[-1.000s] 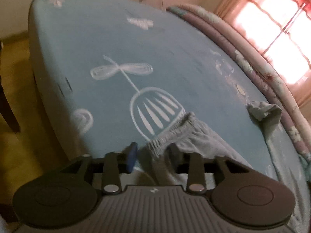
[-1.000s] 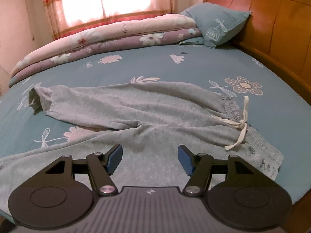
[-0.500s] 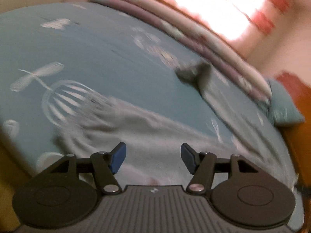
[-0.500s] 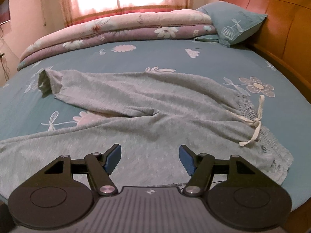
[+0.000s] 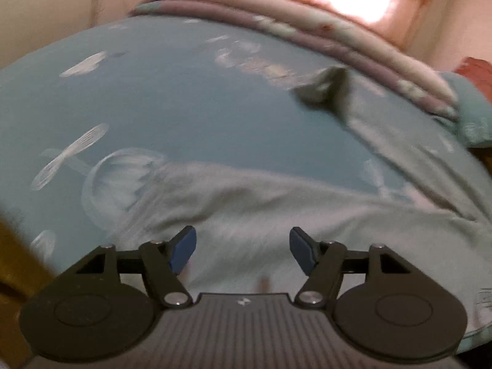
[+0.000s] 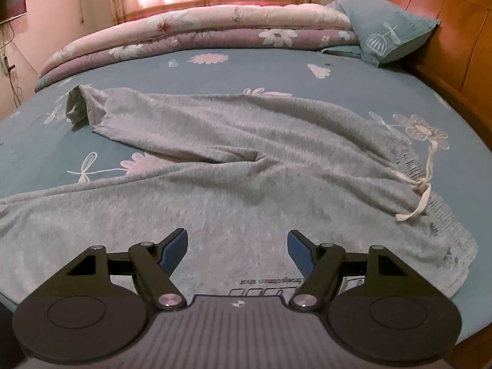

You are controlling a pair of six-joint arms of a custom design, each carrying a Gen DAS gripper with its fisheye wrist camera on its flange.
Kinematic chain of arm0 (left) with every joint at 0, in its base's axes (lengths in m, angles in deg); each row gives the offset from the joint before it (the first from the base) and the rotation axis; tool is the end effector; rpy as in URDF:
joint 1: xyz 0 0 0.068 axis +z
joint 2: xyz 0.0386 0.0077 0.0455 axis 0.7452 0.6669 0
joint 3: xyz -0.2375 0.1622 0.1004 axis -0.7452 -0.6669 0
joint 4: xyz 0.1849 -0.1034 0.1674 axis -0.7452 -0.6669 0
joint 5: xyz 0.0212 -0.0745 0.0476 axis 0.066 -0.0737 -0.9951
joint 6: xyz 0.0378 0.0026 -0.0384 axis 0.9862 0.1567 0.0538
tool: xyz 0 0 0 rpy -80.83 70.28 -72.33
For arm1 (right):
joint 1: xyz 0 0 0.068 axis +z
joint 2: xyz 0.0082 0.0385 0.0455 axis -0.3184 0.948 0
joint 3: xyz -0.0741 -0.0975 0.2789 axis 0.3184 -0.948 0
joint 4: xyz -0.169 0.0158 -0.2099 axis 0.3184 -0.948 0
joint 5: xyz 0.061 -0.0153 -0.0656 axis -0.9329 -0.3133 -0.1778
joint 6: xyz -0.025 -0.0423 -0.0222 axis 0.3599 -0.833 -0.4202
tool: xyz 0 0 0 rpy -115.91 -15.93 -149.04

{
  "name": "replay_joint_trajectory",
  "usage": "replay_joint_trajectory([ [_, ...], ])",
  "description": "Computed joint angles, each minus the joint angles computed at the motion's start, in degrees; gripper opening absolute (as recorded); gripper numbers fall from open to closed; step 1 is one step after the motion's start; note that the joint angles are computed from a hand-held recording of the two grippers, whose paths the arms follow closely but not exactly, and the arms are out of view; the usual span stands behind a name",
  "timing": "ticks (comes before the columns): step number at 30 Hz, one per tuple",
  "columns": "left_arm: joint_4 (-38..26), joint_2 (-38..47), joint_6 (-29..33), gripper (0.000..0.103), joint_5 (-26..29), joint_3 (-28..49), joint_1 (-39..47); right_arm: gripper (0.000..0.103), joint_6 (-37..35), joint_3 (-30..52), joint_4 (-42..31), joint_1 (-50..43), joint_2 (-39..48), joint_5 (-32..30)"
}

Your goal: Fold clothes

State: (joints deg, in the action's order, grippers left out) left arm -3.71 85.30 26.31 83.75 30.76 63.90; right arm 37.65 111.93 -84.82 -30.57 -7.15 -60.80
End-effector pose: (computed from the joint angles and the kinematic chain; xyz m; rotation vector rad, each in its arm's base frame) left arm 0.4029 0.0969 0.2499 0.1053 2.3869 -0.3581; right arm 0.2150 -0.0482 0.2659 0.4585 2.3203 -0.1085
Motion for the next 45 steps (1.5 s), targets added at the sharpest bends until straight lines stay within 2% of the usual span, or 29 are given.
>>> replay_joint_trajectory([
  [2,0.1,3.2,1.2,0.068,0.2,3.0,-2.5,0.076,-0.1,-0.1,0.0,0.7,0.0,0.4],
  [6,0.5,11.0,0.4,0.067,-6.1,9.5,-5.6,0.076,-1.1,0.0,-0.8,0.6,-0.4,1.2],
  [8,5.8,12.6,-0.4,0.068,-8.9,9.7,-5.9,0.076,-1.6,0.2,-1.2,-0.2,-0.6,1.4],
  [10,7.3,14.5,-1.1,0.069,-10.4,12.0,-5.9,0.076,-1.8,0.3,-1.3,-1.3,-0.5,1.1],
  [13,4.6,17.1,-4.0,0.065,-14.7,17.3,-5.7,0.076,-1.4,0.4,-1.0,-2.3,0.4,0.7],
  [15,2.5,16.1,-3.8,0.067,-11.0,18.1,-4.3,0.076,-1.5,0.4,-0.9,-2.3,0.8,0.0],
  [18,3.5,11.0,-2.2,0.071,-3.3,13.2,-1.3,0.076,-3.7,-0.1,0.6,-1.8,0.9,-1.9],
  [21,1.7,6.7,-1.4,0.071,-4.0,9.3,0.7,0.074,-6.9,0.5,2.7,-0.4,2.1,-6.5],
  [25,2.8,0.9,-0.2,0.075,-10.1,2.6,2.4,0.046,-12.8,4.5,5.9,5.1,7.3,-13.4],
  [27,5.3,-2.6,-0.4,0.076,-12.2,-2.1,3.5,0.039,-16.6,7.2,8.3,9.4,11.1,-16.0],
  [31,9.0,-8.3,-3.0,0.080,-11.1,-9.8,6.5,0.038,-24.8,14.2,11.8,18.9,20.8,-15.0],
  [33,10.0,-10.4,-5.0,0.080,-9.9,-12.9,8.0,0.024,-27.3,20.0,10.5,22.8,27.1,-14.5],
  [35,10.4,-11.3,-6.3,0.080,-8.7,-15.0,9.1,0.015,-28.2,25.5,9.8,25.8,32.9,-14.9],
  [39,10.5,-11.2,-7.2,0.080,-8.1,-16.8,10.0,0.014,-28.6,38.1,6.1,30.2,44.3,-17.4],
  [45,11.5,-9.8,-7.3,0.080,-8.0,-17.0,10.7,0.019,-35.8,49.9,4.0,35.5,55.5,-16.0],
])
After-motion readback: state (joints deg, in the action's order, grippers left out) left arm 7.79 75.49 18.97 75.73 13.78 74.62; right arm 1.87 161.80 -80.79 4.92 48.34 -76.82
